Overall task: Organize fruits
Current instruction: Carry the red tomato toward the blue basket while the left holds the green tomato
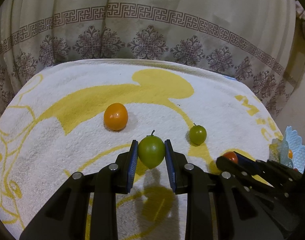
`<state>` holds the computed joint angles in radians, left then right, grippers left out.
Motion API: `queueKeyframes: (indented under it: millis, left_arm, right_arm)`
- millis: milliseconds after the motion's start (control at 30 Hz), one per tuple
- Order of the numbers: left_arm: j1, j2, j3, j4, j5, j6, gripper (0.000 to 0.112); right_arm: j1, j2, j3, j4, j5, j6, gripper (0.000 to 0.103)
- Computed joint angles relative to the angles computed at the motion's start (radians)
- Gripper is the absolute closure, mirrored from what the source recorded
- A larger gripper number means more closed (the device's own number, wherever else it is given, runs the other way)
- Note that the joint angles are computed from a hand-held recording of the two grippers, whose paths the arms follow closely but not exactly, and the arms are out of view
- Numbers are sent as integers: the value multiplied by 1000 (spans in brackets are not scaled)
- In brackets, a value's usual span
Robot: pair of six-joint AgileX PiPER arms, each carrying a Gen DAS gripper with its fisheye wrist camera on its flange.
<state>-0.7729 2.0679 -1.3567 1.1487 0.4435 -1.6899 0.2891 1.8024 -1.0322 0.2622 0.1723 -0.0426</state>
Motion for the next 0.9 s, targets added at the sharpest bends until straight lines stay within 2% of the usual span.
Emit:
queueKeyframes:
  millis: [333, 533, 667, 900]
  left_arm:
    - [-28, -51, 32, 81, 7, -75, 85]
    - [-51, -82, 48, 125, 16, -106, 85]
    - [-84, -95, 49, 164, 68, -127, 85]
    - [-124, -109, 48, 186, 89, -127, 85]
  right_arm:
    - [9, -166, 132, -82, -35, 116, 77]
    - [7, -263, 194, -238, -37, 294, 77]
    - [9, -320, 224, -357, -27, 421, 77]
    - [-7, -393, 266, -431, -11, 502, 77]
